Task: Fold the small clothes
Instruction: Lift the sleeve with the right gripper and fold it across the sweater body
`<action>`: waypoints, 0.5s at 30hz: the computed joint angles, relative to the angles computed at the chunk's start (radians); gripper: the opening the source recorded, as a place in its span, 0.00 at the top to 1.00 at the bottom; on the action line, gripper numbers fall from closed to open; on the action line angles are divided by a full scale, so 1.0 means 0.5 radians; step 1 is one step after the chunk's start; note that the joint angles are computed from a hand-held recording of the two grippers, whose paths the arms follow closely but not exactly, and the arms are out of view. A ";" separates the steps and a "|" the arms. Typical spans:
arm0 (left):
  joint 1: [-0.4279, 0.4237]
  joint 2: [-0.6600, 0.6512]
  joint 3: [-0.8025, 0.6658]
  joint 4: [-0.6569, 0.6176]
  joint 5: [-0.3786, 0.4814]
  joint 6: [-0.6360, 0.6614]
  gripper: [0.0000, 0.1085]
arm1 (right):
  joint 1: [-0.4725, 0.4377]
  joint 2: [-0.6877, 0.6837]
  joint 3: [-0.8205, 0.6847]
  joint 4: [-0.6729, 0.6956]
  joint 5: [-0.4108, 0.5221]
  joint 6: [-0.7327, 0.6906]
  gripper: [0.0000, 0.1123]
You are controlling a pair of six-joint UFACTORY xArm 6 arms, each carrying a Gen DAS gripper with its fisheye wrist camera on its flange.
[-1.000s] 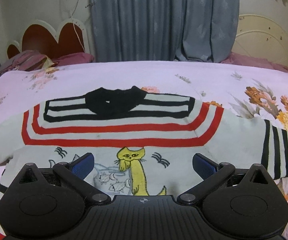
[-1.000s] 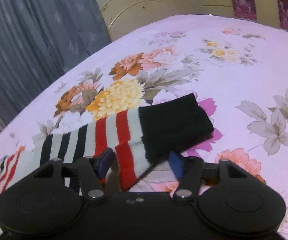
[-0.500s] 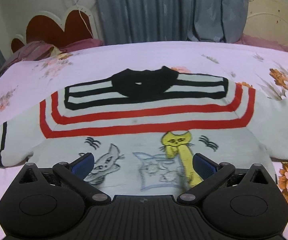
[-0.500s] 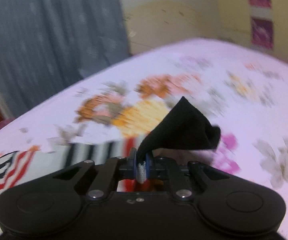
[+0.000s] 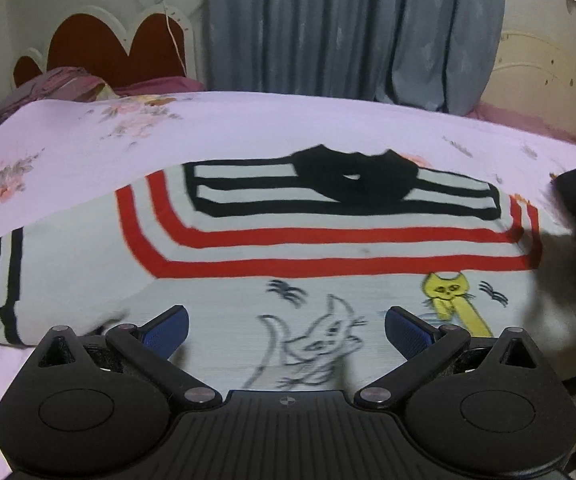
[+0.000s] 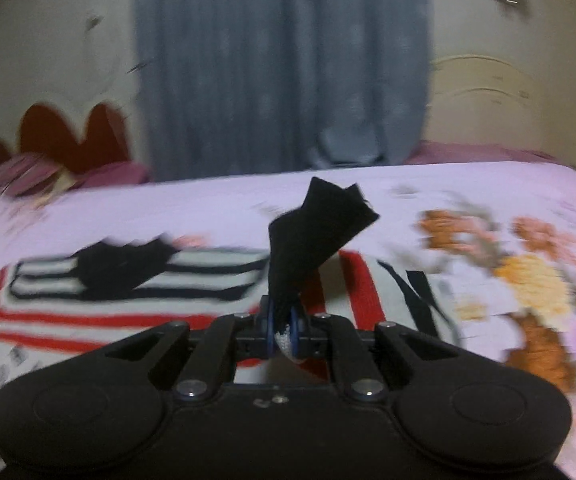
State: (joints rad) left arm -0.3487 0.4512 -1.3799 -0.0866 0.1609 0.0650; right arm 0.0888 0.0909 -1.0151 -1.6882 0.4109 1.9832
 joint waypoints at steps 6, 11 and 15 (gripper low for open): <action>0.072 0.011 0.012 -0.468 0.003 0.424 0.05 | 0.194 0.350 -0.335 0.257 -0.091 -0.360 0.93; 0.109 -0.003 0.034 -0.599 0.010 0.538 0.05 | 0.278 0.642 -0.572 0.636 -0.209 -0.827 0.88; 0.091 0.002 0.007 -0.853 0.029 0.731 0.05 | 0.314 0.659 -0.573 0.617 -0.313 -0.919 0.64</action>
